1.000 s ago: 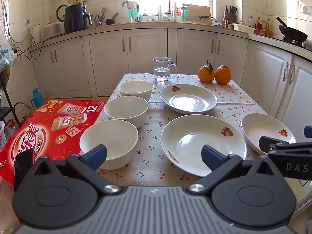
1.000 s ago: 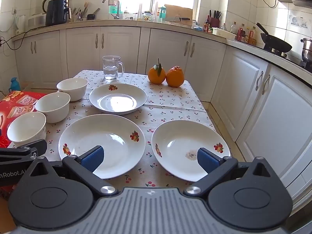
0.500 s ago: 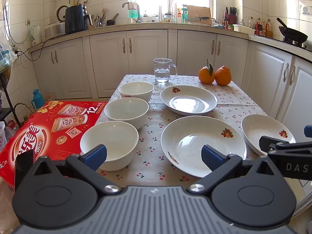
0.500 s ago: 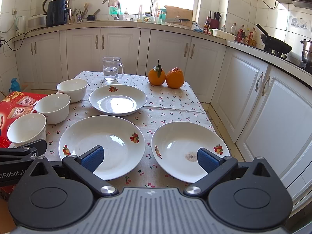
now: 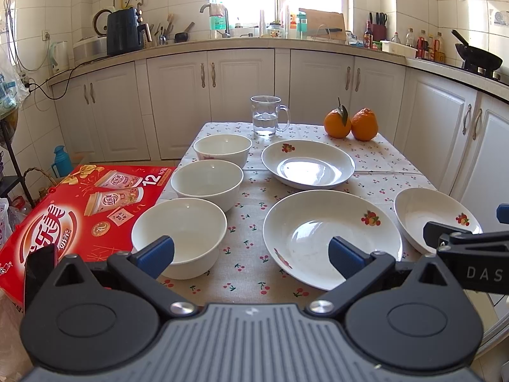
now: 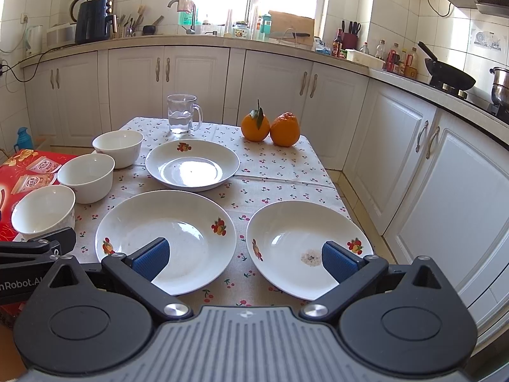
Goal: Organize plates and bowls
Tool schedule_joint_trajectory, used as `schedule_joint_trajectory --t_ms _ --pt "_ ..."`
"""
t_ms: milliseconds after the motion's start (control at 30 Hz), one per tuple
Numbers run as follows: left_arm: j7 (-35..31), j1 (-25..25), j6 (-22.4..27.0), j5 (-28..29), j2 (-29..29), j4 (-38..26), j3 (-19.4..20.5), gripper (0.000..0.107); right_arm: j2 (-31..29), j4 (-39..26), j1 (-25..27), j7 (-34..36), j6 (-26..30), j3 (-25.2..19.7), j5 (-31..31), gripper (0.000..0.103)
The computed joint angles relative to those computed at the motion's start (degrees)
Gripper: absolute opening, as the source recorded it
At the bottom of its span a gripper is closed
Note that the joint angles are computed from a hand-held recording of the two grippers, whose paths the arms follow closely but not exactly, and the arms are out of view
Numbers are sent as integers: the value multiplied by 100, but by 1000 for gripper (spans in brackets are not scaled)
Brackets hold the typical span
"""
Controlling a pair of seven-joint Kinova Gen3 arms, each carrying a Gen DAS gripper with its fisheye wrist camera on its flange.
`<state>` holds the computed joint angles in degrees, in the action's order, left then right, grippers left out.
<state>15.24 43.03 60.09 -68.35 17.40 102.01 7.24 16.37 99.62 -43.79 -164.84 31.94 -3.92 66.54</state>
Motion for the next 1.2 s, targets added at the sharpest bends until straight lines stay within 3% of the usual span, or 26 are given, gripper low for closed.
schedule_joint_trajectory --t_ms 1200 --pt "47 -5 34 27 -42 -11 23 102 -22 17 24 -68 -24 -9 60 103"
